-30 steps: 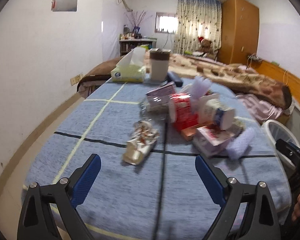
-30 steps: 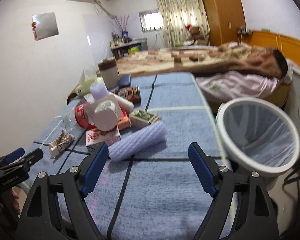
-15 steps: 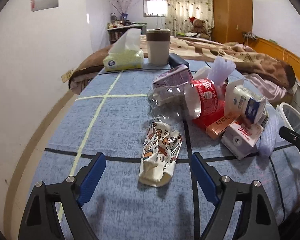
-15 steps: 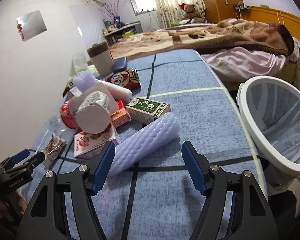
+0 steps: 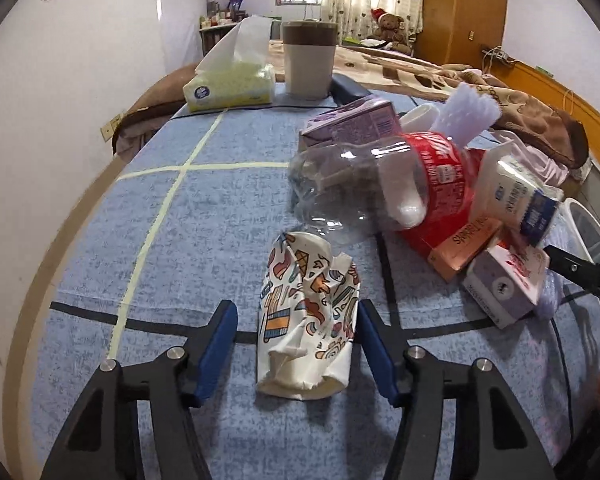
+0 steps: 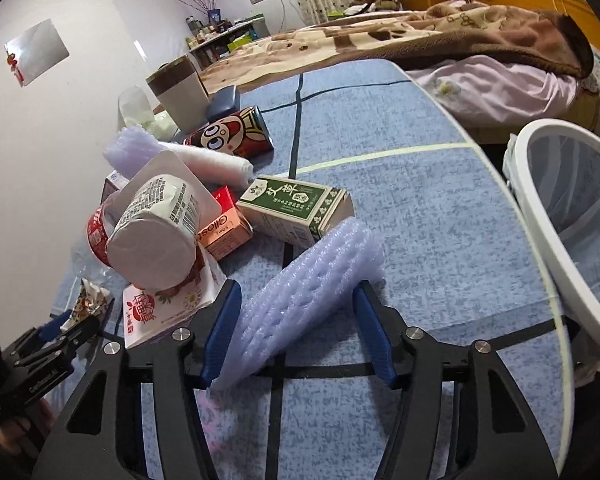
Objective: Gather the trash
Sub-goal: 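Grasp the crumpled snack wrapper with the left tool while the right tool grasps the purple foam sleeve, then carry both items to the white wastebasket and open both tools to drop them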
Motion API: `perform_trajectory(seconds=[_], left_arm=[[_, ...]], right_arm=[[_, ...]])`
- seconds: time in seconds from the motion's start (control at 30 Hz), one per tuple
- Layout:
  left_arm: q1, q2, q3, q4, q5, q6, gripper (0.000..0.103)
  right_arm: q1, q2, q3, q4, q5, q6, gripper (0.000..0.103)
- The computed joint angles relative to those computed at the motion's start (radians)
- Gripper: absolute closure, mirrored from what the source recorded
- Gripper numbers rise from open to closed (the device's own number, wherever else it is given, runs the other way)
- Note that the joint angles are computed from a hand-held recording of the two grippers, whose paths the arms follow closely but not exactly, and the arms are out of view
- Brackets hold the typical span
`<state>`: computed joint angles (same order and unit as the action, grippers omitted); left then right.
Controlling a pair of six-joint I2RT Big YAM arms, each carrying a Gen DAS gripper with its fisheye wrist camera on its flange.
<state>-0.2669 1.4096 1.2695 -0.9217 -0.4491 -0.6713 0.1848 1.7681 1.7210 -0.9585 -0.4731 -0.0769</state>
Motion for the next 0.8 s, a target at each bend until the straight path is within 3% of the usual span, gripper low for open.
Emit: perform_trajectory(seconds=[0.13,0.23,0.37,0.7,0.73,0.8], left_arm=[[0.018,0.01,0.004,0.009,0.028,-0.002,0.042],[0.02,0.019,0.016,-0.004,0.033,-0.006,0.042],[0.017,0.022,0.023,-0.007,0.045,-0.018,0.053],[-0.043,-0.008,0.017,0.01,-0.022,-0.062,0.054],[-0.051,-0.013,0.018,0.01,-0.026,-0.061,0.054],[-0.068,-0.02,0.023,0.012,-0.041,-0.066,0.054]], right_arm=[[0.001,0.019,0.024,-0.03,-0.015,0.001,0.046],[0.004,0.024,0.031,-0.036,-0.017,-0.019,0.061],[0.0,0.023,0.032,-0.037,-0.037,-0.023,0.067],[-0.024,-0.013,-0.015,0.021,-0.081,-0.057,0.078],[-0.027,-0.02,-0.021,0.03,-0.082,-0.06,0.084],[-0.036,-0.023,-0.02,0.033,-0.103,-0.059,0.086]])
